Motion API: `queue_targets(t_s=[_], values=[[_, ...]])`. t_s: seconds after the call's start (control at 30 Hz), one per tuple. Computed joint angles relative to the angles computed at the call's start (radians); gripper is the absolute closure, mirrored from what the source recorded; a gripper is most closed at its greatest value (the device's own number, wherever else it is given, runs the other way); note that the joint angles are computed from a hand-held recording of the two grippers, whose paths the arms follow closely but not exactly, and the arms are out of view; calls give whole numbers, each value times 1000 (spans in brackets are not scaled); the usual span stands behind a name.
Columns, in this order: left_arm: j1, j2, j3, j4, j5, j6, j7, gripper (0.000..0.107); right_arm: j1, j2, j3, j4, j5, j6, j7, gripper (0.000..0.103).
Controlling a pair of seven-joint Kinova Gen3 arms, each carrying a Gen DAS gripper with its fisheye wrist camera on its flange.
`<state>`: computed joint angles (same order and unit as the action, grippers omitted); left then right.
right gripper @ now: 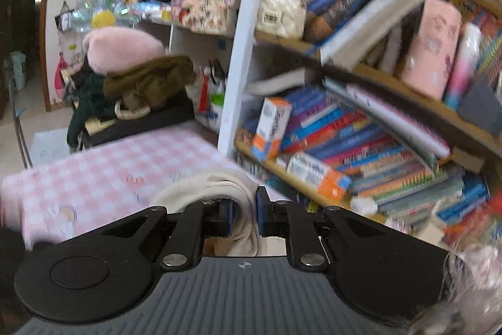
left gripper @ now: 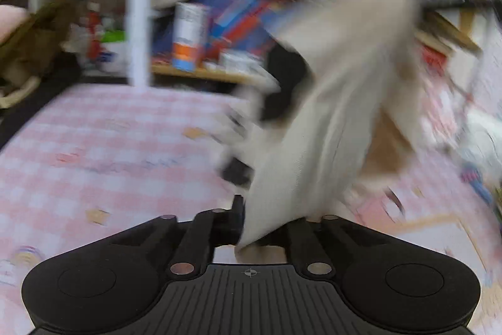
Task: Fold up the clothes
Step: 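Lift the T-shirt high with both grippers and shake it out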
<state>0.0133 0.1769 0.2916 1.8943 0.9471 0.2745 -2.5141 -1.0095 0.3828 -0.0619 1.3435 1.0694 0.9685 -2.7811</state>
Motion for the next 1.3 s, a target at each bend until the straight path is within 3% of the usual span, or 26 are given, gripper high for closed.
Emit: queue_targets(t_s=[0.07,0.13,0.2,0.27,0.3,0.33,0.43,0.5,0.57,0.7,0.83,0.9,0.97,1.03,1.07,1.1,1.2,1.3], values=[[-36,-19,8,6,73,-30,-45,105,12,-18,-21,60,-13,-24,-36,86],[-118,-39,85,13,154,-78,-103,105,27,-21,-52,110,-23,-47,-63,76],[-175,-59,133,9,235,-96,-166,105,17,-19,-50,156,-48,-77,-62,52],[-164,-81,115,5,317,-100,-242,105,15,3,-59,169,-87,-80,-15,39],[-130,-90,83,3,357,-108,-280,105,9,22,-57,158,-115,-68,22,28],[-89,-99,37,0,398,-103,-315,105,5,46,-57,140,-148,-47,62,24],[-35,-118,-27,-6,513,-102,-416,105,-6,106,-65,118,-187,-22,158,23],[-13,-135,-52,-13,530,-106,-443,105,-7,131,-89,122,-173,-28,183,23],[11,-145,-78,-24,483,-104,-407,105,-4,138,-111,137,-147,-60,171,23],[51,-164,-134,-43,414,-56,-338,105,74,153,-247,154,-24,-98,94,19],[76,-179,-188,-62,366,13,-275,105,45,188,-218,131,36,-144,29,19],[78,-186,-207,-68,356,40,-262,105,19,220,-197,99,62,-122,11,19],[75,-192,-224,-68,358,54,-270,105,-2,250,-198,68,100,-49,-28,26],[70,-197,-238,-65,354,60,-277,105,-17,272,-197,51,142,21,-100,59],[66,-198,-244,-61,348,58,-278,105,-24,274,-189,47,145,51,-140,90],[62,-198,-250,-57,338,58,-272,105,-37,260,-164,53,135,69,-181,99],[41,-196,-271,-34,397,78,-349,105,-119,205,-48,75,109,146,-303,100],[13,-199,-290,-16,514,140,-471,105,-252,148,91,121,180,268,-399,100]])
